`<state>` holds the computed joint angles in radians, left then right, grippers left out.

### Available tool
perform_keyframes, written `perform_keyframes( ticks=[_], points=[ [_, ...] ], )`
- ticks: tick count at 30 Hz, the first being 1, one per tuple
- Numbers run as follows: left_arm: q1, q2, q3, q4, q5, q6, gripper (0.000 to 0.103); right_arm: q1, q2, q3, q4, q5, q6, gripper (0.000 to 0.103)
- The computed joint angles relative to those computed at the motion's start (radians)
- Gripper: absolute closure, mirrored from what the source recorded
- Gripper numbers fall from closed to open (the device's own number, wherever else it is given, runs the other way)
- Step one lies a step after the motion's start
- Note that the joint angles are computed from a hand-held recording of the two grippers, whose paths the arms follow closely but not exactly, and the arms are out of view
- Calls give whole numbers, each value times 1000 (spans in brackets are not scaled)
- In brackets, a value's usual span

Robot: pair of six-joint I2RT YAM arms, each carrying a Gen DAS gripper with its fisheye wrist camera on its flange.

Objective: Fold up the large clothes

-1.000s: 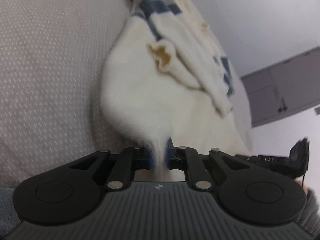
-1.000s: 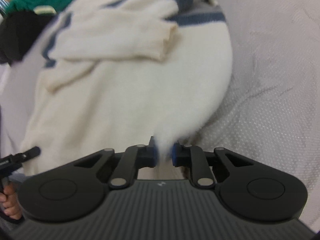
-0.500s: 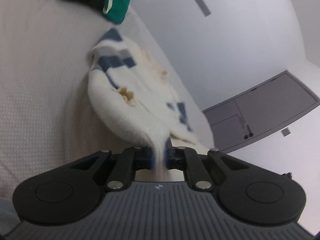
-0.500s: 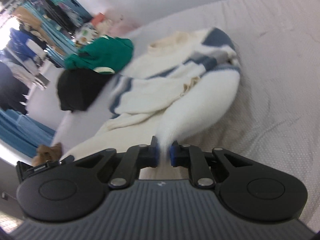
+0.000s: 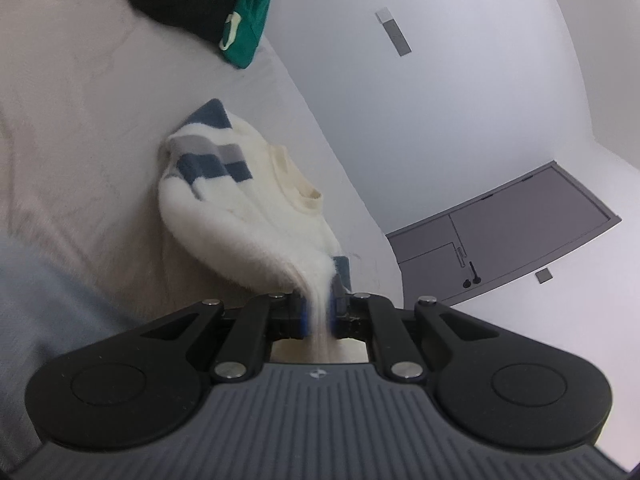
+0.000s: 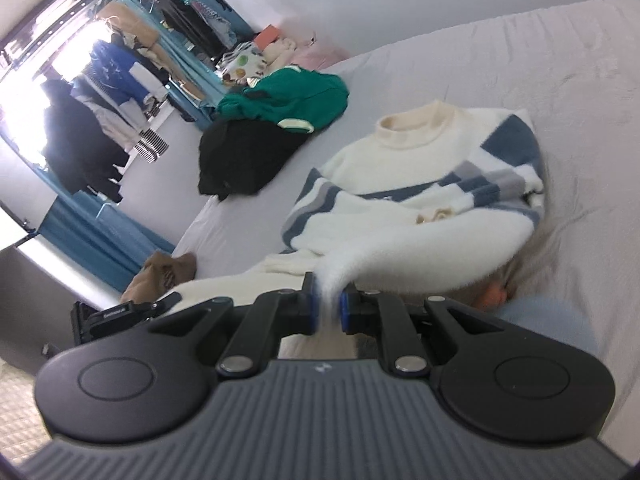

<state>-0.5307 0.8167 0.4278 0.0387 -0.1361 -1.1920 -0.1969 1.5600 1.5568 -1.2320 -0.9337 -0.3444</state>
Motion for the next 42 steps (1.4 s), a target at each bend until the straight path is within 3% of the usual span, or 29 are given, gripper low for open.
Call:
perform_keyframes(
  ticks=[3, 5, 11, 13, 21, 25, 31, 36, 40, 42],
  points=[
    [6, 5, 5, -1, -9, -4, 93, -7, -31, -44, 16, -13, 38, 89],
    [66, 85, 40, 44, 45, 27, 93, 4, -32, -70, 83, -7, 103, 89],
    [258, 463, 251, 234, 187, 96, 93, 68, 80, -52, 395, 5, 399, 89],
    [297, 593, 366, 242, 194, 117, 93, 99, 132, -24, 508, 28, 508, 89],
    [379, 1081, 926, 109, 132, 269, 92, 206, 404, 77, 1000, 175, 954, 89],
    [400, 1259, 1144, 36, 130, 336, 92, 257, 554, 140, 1142, 297, 1100, 89],
    [430, 1485, 1373, 17, 129, 427, 92, 326, 720, 260, 1208, 441, 1102, 89],
    [468, 1678, 1586, -8, 182, 434, 92, 349, 830, 377, 1189, 479, 1052, 89],
    [485, 1841, 1823, -86, 221, 445, 92, 341, 930, 488, 1173, 496, 1082, 89],
    [491, 1959, 2022, -186, 235, 455, 92, 350, 984, 572, 1126, 537, 1054, 89]
  ],
)
